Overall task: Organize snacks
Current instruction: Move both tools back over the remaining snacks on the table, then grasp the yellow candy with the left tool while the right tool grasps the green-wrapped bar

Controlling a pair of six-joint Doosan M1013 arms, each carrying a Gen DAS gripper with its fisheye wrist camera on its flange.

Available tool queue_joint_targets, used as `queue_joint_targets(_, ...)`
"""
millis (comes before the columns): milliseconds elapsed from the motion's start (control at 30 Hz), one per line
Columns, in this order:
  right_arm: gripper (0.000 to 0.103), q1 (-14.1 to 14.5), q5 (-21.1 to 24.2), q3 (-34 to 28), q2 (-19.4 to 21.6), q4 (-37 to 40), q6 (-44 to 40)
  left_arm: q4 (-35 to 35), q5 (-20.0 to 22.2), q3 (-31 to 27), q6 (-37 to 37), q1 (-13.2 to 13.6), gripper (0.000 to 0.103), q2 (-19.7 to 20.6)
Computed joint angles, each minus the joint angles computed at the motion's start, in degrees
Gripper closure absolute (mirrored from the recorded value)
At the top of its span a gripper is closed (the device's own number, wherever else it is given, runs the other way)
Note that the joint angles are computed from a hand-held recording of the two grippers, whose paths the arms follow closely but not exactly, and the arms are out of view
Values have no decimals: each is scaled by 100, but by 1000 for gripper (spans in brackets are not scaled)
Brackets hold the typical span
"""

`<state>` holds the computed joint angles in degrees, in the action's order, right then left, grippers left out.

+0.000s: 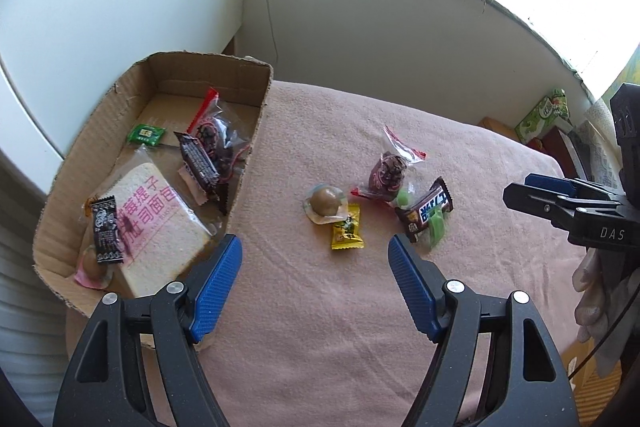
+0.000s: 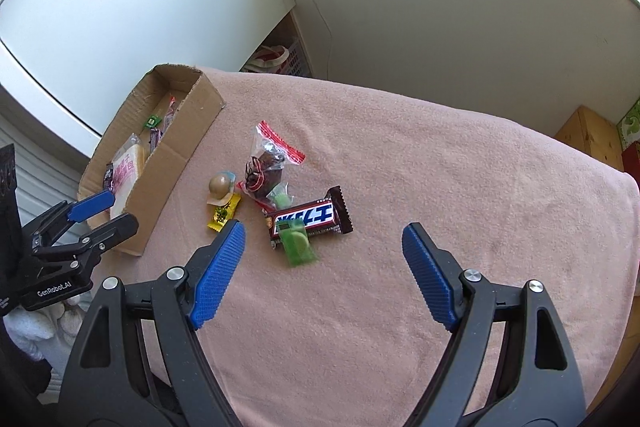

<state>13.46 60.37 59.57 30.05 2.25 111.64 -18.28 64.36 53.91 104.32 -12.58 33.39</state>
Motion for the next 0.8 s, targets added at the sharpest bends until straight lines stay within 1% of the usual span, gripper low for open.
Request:
queue_joint_targets(167,20,39,2,118,-4,117,-334,-73,279,-128,-73,-75,29,162)
queue_joint_targets(233,20,31,47,129,22,193,-424,-111,423,-211,-133,-90,37,247)
queue_joint_targets(367,20,12,50,118,95,378,-538,-137,705,-474,-324,-113,42,468)
queue_joint_targets(400,21,12,60,109,115,392,-553,-170,779,-550,-381,-115,47,529)
queue_joint_targets(433,25,11,73,92,139,429,-590,-203,854,-622,-431,-117,52,587)
queue_joint_targets(467,29,7,99,63,169,490,-647,-208,859,-600,-457,-121,54,589)
queue_joint_targets(533,34,6,163,-16,237,546,-744,-206,917,-675,-490,-140,58,655)
queue_joint_targets(600,39,8,233,-94,308,602,-834,-241,982,-699,-481,-151,60,686)
queue_joint_targets(667,47,12,321,-185,390,654,-919,-235,1024,-728,-479,-179,60,719)
queue_joint_targets(800,49,27,460,-308,512,623,-972,-180,1046,-775,-459,-226,60,767)
